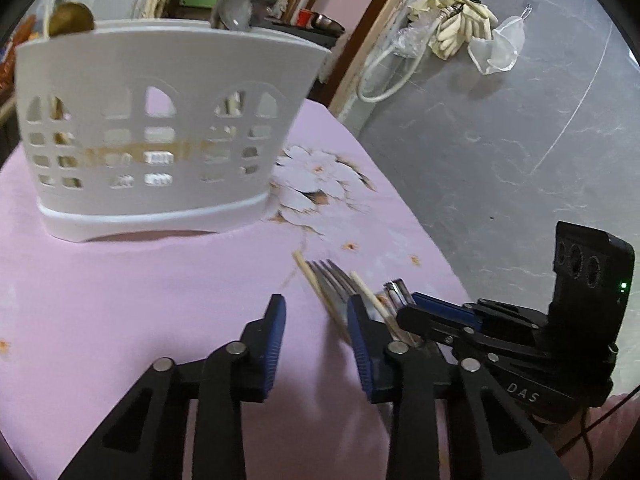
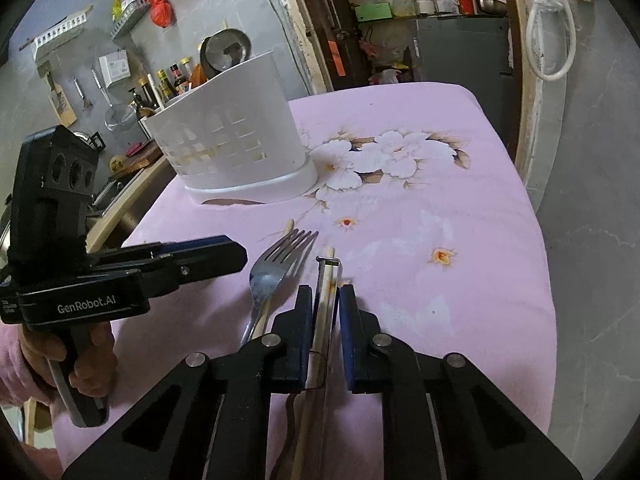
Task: Organize utensils
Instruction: 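Grasp a steel knife with the left tool while the right tool grasps a thin steel utensil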
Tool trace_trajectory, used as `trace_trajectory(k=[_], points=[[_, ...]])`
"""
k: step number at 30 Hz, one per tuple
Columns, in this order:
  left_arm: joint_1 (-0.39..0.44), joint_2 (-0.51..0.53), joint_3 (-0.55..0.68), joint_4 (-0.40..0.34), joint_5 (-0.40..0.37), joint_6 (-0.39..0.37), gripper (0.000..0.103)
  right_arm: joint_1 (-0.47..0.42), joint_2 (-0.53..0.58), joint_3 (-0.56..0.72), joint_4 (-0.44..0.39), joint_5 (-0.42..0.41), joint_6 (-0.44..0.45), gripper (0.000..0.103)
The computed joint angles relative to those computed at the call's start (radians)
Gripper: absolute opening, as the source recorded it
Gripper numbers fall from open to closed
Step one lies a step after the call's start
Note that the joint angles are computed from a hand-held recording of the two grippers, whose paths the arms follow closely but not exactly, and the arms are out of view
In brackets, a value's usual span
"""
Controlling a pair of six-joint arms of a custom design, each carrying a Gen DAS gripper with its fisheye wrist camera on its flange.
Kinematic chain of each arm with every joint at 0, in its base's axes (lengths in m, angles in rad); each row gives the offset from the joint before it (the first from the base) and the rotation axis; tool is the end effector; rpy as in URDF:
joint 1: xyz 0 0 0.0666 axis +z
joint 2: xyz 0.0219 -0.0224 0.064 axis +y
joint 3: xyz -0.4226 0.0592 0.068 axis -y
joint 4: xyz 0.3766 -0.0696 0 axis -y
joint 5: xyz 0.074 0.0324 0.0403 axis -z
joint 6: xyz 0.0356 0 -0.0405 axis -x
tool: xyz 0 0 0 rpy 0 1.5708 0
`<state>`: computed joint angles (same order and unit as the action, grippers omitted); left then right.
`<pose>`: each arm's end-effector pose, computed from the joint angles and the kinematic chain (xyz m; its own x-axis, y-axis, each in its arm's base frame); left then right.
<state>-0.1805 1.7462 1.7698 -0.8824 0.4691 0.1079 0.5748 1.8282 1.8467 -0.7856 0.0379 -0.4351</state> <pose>0.5952 -0.1254 0.4635 -0.7890 0.0463 -0.6127 0.3679 0.8343 -0.4106 0.5469 0.3522 0.4527 -0.7476 0.0176 -0.6639 -0.2264 0.9330 0.2796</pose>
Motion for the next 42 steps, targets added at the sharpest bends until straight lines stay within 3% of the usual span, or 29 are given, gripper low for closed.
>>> trace_trajectory(k=[11,16,27,36,42], points=[[-0.005,0.067,0.087,-0.118,0.131,0.016,0.023,-0.021,-0.028,-0.036,0.004,-0.009,-0.058,0.012],[-0.009,0.092,0.136,-0.173,0.122,0.021,0.013,-0.029,-0.021,-0.022,-0.015,-0.028,-0.066,0.012],[-0.030,0.198,0.328,-0.385,0.126,-0.061,0.012,-0.042,0.011,0.022,-0.072,-0.070,-0.097,0.012],[-0.050,0.255,0.451,-0.530,0.049,-0.083,0.008,-0.049,0.062,0.110,-0.182,-0.096,-0.127,0.012],[-0.046,0.292,0.518,-0.596,0.066,-0.081,0.008,-0.045,0.103,0.195,-0.284,-0.092,-0.117,0.012]])
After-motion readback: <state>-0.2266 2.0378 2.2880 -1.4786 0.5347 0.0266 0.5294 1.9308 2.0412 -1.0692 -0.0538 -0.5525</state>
